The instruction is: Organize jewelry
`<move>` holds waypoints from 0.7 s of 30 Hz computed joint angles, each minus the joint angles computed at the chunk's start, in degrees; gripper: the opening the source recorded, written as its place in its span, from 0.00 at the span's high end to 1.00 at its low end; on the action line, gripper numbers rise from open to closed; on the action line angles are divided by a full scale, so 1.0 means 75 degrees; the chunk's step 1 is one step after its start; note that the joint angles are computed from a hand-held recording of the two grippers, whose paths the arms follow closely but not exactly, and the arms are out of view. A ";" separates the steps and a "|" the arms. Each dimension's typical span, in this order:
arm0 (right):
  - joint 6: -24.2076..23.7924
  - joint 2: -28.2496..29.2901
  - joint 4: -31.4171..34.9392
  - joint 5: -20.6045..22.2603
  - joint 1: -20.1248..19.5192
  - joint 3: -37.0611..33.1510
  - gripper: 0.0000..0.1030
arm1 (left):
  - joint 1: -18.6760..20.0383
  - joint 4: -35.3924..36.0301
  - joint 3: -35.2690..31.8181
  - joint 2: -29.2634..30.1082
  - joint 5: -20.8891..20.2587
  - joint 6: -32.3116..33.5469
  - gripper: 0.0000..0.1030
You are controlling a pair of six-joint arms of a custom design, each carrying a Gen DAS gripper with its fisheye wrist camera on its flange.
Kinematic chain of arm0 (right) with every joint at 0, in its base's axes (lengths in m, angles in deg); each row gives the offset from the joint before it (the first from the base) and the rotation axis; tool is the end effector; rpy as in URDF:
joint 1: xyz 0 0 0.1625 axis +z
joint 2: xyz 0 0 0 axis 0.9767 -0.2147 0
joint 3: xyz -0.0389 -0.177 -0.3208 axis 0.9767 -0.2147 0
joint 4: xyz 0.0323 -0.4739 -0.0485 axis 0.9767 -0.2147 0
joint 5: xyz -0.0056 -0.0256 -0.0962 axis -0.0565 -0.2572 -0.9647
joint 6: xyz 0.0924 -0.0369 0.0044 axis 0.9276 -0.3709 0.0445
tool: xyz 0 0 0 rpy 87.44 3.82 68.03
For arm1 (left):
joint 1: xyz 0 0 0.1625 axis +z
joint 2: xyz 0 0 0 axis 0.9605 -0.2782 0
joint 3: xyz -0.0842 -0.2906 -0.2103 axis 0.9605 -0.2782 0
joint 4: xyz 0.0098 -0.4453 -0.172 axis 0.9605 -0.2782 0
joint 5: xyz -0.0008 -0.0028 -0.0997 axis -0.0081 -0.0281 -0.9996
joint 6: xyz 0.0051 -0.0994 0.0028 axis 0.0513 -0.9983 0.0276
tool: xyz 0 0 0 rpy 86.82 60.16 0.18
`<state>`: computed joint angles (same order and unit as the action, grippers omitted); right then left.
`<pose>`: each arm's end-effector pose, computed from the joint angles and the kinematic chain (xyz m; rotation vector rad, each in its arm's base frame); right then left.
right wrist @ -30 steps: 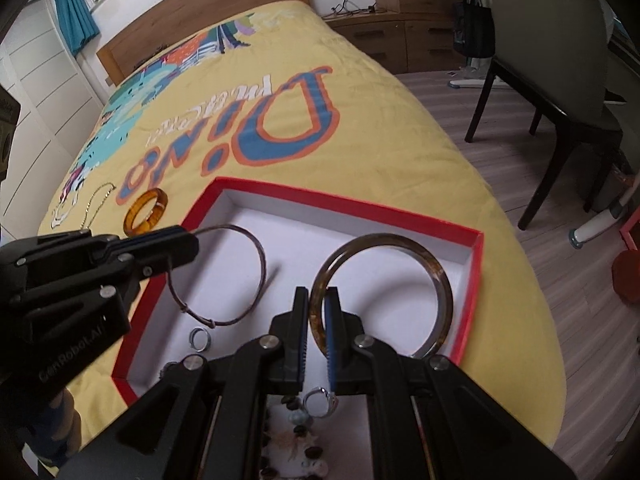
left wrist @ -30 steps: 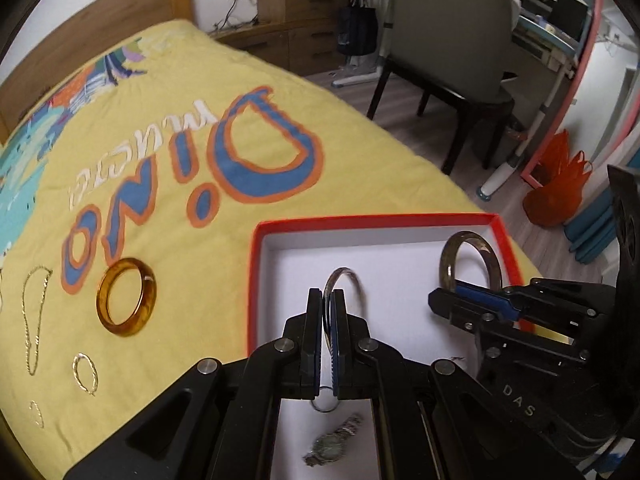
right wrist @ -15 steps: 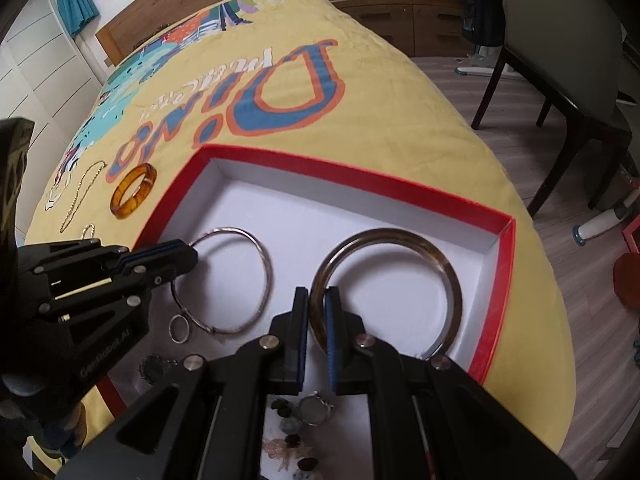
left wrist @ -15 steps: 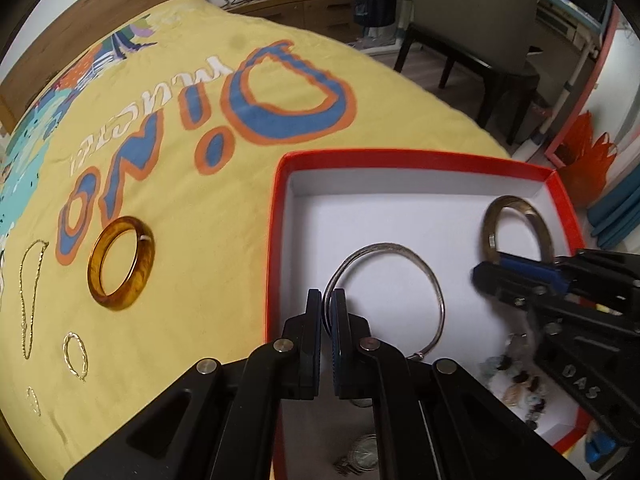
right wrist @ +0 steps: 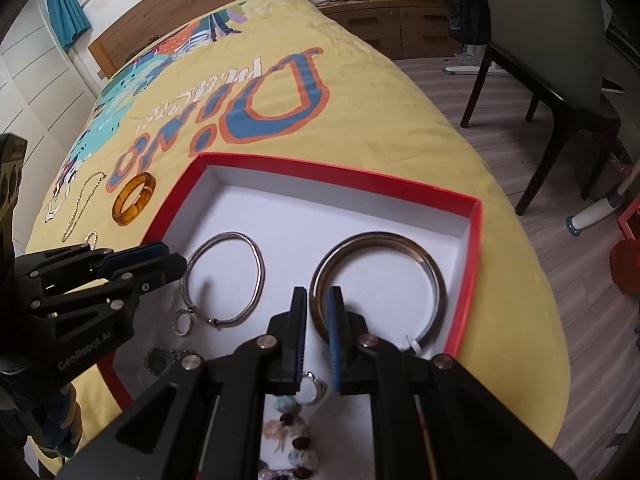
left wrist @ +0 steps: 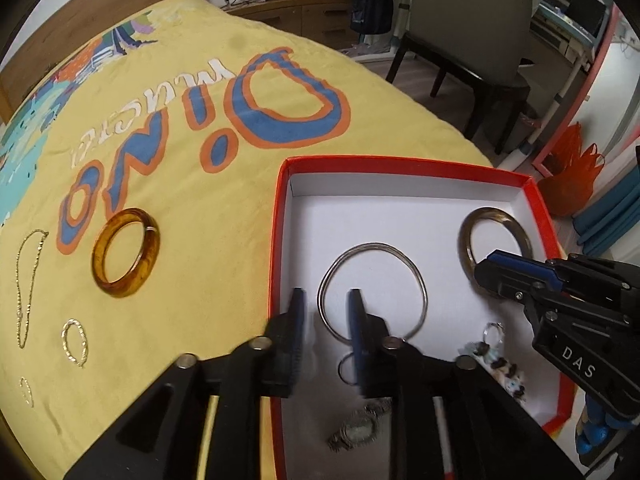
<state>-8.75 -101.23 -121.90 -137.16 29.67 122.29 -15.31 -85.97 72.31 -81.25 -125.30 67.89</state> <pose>0.3105 -0.7536 0.1665 0.1263 -2.4895 0.7120 -0.2590 -0.7897 0.2567 0.8178 2.4034 -0.3073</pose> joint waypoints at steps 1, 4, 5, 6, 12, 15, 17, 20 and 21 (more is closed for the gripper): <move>0.0005 -0.0028 -0.0045 -0.0011 0.0017 0.0032 0.85 | -0.0023 -0.0109 0.0087 -0.0068 0.0019 0.0006 0.67; 0.0018 -0.0165 -0.0257 -0.0038 0.0100 0.0204 0.76 | -0.0073 -0.0241 0.0329 -0.0344 -0.0059 -0.0050 0.67; 0.0020 -0.0208 -0.0305 -0.0056 0.0131 0.0257 0.76 | -0.0099 -0.0308 0.0428 -0.0443 -0.0030 -0.0006 0.67; 0.0029 -0.0262 -0.0365 -0.0096 0.0181 0.0328 0.76 | -0.0121 -0.0365 0.0522 -0.0533 0.0002 0.0067 0.67; 0.0138 -0.0611 -0.0823 -0.0211 0.0457 0.0859 0.76 | -0.0274 -0.0317 0.1137 -0.1229 0.0274 0.0190 0.67; 0.0215 -0.0782 -0.1043 -0.0264 0.0637 0.1147 0.76 | -0.0322 -0.0304 0.1424 -0.1574 0.0352 0.0207 0.65; 0.0283 -0.0878 -0.1136 -0.0266 0.0770 0.1321 0.76 | -0.0345 -0.0380 0.1658 -0.1840 0.0407 0.0214 0.62; 0.0323 -0.0984 -0.1218 -0.0288 0.0972 0.1518 0.76 | -0.0364 -0.0469 0.2022 -0.2283 0.0517 0.0192 0.62; 0.0330 -0.1007 -0.1260 -0.0293 0.1037 0.1571 0.76 | -0.0369 -0.0487 0.2115 -0.2398 0.0556 0.0167 0.62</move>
